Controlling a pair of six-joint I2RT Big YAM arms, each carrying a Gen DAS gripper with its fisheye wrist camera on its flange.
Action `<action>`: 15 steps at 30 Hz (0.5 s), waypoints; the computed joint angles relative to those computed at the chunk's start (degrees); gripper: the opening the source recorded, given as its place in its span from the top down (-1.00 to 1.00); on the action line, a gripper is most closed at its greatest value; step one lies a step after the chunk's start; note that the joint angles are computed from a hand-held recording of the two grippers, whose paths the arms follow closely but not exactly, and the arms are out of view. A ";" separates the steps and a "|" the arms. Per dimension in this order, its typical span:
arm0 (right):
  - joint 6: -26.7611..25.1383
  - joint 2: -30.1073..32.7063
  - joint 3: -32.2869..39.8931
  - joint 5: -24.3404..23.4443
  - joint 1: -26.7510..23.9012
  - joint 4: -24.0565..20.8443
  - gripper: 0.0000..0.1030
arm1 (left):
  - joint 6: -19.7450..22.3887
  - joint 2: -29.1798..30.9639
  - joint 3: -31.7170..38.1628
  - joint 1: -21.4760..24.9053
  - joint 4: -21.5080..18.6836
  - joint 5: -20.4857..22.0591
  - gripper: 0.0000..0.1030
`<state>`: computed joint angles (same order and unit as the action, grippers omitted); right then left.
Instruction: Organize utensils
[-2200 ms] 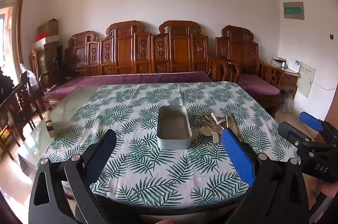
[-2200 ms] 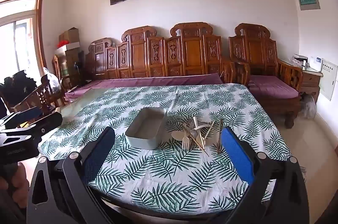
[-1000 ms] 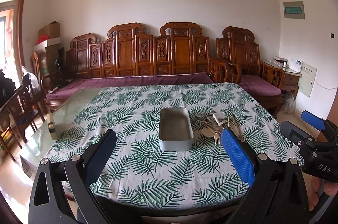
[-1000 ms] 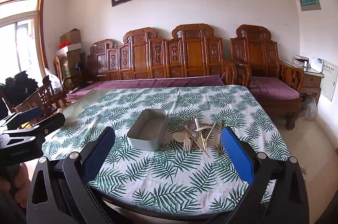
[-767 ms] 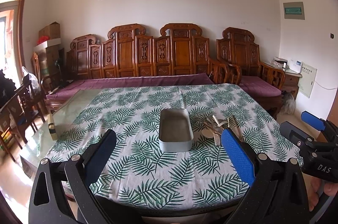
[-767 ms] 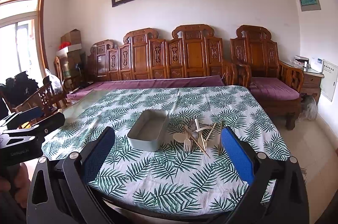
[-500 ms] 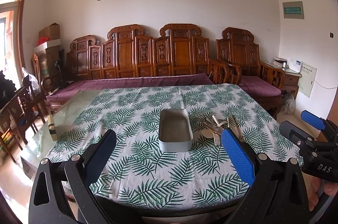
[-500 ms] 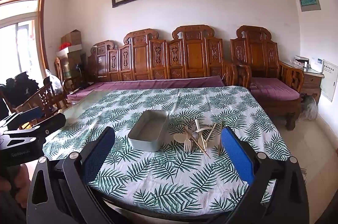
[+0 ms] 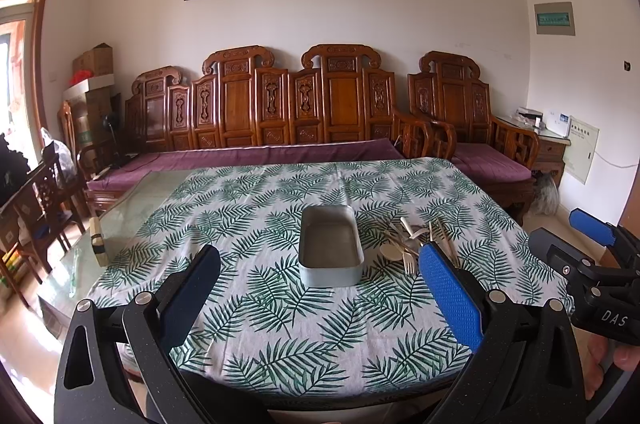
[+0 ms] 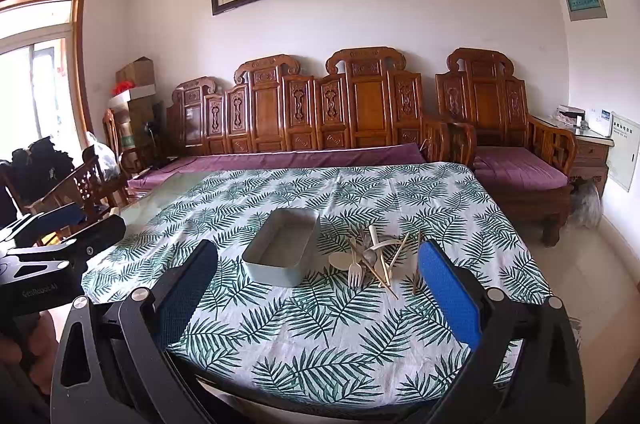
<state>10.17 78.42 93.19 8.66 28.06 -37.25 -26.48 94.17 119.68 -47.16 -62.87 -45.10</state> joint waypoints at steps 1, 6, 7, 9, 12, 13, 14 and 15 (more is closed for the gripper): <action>0.00 0.03 0.06 -0.01 0.01 -0.04 -0.95 | 0.03 0.04 0.00 0.02 0.03 -0.01 -0.87; 0.02 -0.02 -0.02 0.02 0.02 0.03 -0.95 | 0.03 0.04 0.07 0.00 0.01 -0.02 -0.87; 0.02 -0.02 0.01 0.01 0.02 0.03 -0.95 | 0.00 0.06 0.06 0.04 0.01 0.03 -0.87; 0.00 -0.03 -0.02 -0.02 0.00 0.05 -0.95 | 0.04 0.14 0.27 -0.06 -0.08 -0.04 -0.87; 0.04 -0.09 -0.18 0.00 -0.01 0.15 -0.95 | 0.06 0.25 0.48 -0.12 -0.18 -0.03 -0.87; 0.05 -0.09 -0.17 -0.02 0.01 0.14 -0.95 | 0.08 0.29 0.56 -0.17 -0.19 -0.06 -0.87; 0.07 -0.02 -0.01 0.02 0.05 0.03 -0.95 | 0.06 0.35 0.69 -0.19 -0.29 -0.08 -0.87; 0.05 -0.12 -0.24 0.01 0.02 0.22 -0.95 | 0.00 0.31 0.60 -0.18 -0.29 -0.04 -0.87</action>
